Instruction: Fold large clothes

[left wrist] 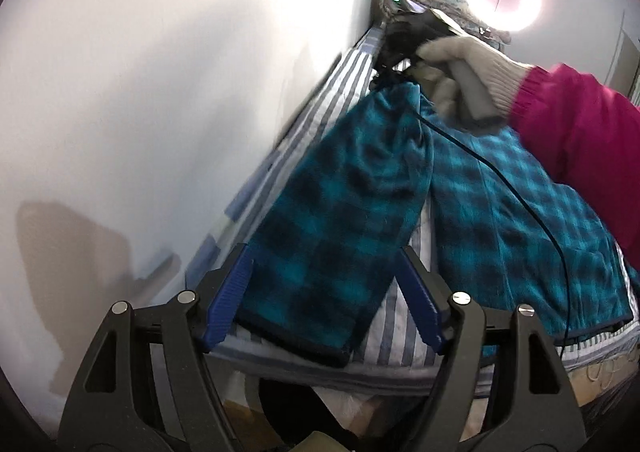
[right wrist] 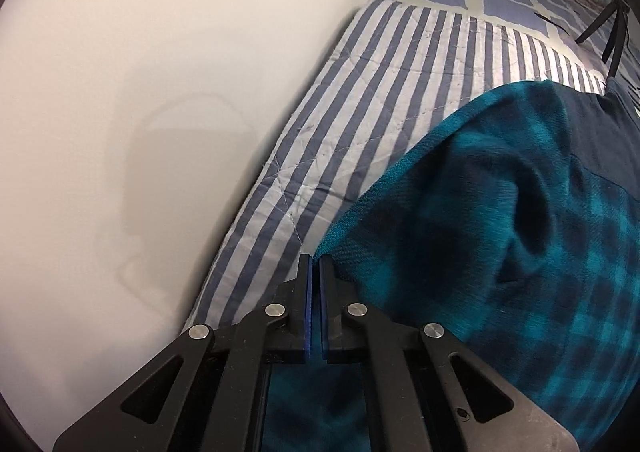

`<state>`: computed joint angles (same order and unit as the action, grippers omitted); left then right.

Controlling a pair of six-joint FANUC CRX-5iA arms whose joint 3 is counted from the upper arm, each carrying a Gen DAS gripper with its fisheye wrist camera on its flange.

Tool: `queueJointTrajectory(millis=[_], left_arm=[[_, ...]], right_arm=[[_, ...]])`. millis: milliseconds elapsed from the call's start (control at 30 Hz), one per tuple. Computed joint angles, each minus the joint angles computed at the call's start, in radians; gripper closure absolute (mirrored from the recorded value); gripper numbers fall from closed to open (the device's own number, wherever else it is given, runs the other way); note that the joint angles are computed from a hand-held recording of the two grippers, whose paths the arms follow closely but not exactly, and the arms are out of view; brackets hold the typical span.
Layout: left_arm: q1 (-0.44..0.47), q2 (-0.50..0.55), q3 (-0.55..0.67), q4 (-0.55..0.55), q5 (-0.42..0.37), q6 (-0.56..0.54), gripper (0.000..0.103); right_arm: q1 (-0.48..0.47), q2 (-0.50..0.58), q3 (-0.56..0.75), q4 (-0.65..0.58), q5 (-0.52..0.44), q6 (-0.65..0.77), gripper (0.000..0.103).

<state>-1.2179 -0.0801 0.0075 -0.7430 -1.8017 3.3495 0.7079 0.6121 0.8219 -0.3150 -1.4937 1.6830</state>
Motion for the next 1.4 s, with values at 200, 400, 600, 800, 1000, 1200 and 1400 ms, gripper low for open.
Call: queueJointTrajectory(millis=[200, 400, 600, 800, 1000, 1200, 1400], left_arm=[[0.039, 0.027, 0.034, -0.019, -0.028, -0.154, 0.028], [0.117, -0.001, -0.015, 0.046, 0.078, -0.265, 0.028], [0.211, 0.004, -0.067, 0.145, 0.198, -0.346, 0.027], [0.295, -0.058, -0.136, 0.191, 0.283, -0.370, 0.027], [0.410, -0.058, -0.195, 0.250, 0.349, -0.435, 0.028], [0.448, -0.058, -0.247, 0.294, 0.379, -0.435, 0.033], [0.448, -0.081, -0.260, 0.287, 0.393, -0.407, 0.099]], right_arm=[[-0.120, -0.011, 0.061, -0.076, -0.083, 0.087, 0.102], [-0.234, 0.000, 0.072, -0.147, -0.116, 0.124, 0.102], [-0.273, 0.040, -0.002, -0.184, -0.041, 0.132, 0.102], [-0.289, 0.079, 0.009, -0.149, -0.004, 0.112, 0.102], [-0.314, 0.113, 0.046, -0.179, -0.007, 0.085, 0.102], [-0.341, 0.096, 0.036, -0.253, -0.026, 0.098, 0.100], [-0.351, 0.075, 0.016, -0.305, -0.034, 0.074, 0.042]])
